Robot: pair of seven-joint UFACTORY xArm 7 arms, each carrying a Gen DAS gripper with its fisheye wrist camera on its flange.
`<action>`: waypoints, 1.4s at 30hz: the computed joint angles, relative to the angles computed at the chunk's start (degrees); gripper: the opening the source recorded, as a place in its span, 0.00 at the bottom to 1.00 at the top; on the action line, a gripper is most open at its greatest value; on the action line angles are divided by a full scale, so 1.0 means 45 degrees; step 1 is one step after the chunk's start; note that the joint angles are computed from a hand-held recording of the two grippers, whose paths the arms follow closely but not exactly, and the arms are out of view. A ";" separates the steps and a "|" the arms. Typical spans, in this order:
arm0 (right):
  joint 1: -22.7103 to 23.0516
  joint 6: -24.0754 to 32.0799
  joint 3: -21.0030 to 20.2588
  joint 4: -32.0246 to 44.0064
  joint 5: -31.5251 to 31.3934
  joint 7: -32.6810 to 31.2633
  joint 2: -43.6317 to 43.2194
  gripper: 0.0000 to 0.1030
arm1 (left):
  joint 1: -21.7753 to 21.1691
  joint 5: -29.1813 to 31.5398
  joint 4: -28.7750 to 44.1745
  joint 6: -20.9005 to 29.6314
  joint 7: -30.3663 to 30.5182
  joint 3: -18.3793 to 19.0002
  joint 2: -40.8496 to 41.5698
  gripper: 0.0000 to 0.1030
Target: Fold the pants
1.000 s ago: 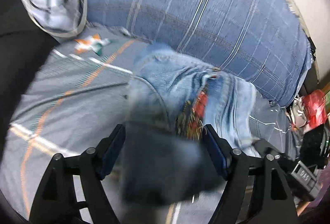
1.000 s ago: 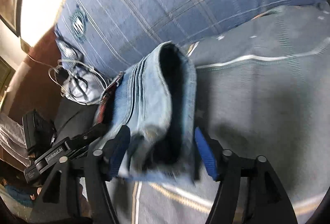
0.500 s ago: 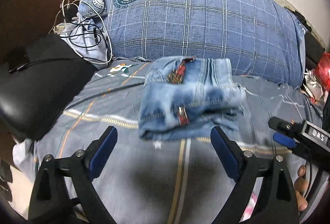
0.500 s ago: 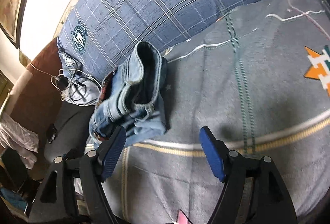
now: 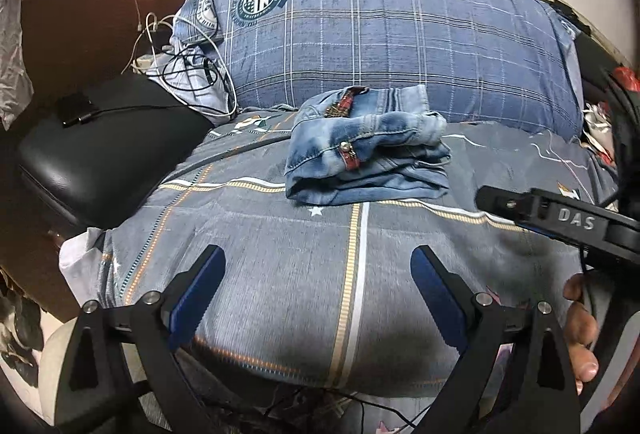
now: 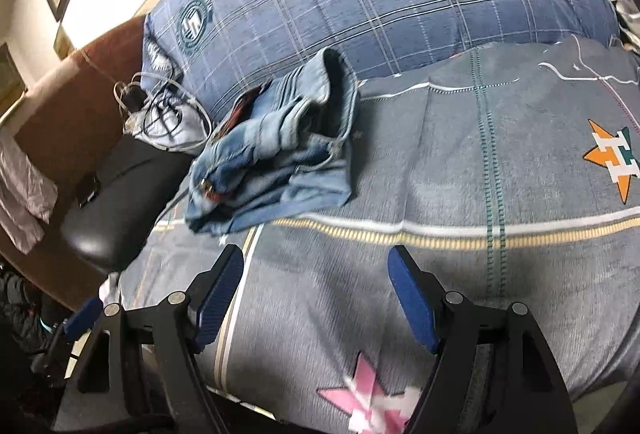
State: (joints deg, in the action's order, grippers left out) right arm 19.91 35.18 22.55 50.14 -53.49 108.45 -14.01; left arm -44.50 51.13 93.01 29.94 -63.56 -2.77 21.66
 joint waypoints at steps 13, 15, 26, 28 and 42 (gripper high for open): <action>0.0210 0.0434 0.0261 -0.0401 0.0271 0.0228 -0.0638 0.74 | 0.0034 0.0045 -0.0163 0.0045 -0.0789 -0.0114 -0.0288 0.92; 0.0027 0.0116 0.0303 -0.0648 0.0192 0.0623 -0.0899 0.74 | 0.0064 0.0026 -0.0156 0.0023 -0.0834 -0.0121 -0.0285 0.92; -0.0545 -0.0365 0.1014 -0.0304 -0.0489 0.0748 -0.1147 0.74 | 0.0506 -0.0836 -0.0157 0.0152 -0.0030 -0.0336 -0.0428 0.92; -0.0537 -0.0450 0.1036 -0.0209 -0.0556 0.0642 -0.1100 0.74 | 0.0508 -0.1097 0.0185 0.0408 0.0555 -0.0424 -0.0268 0.92; -0.0691 0.0358 -0.0034 0.2504 0.0409 -0.2930 -0.0155 0.74 | -0.0176 -0.3613 0.9590 0.3232 0.5940 0.0408 0.5159 0.98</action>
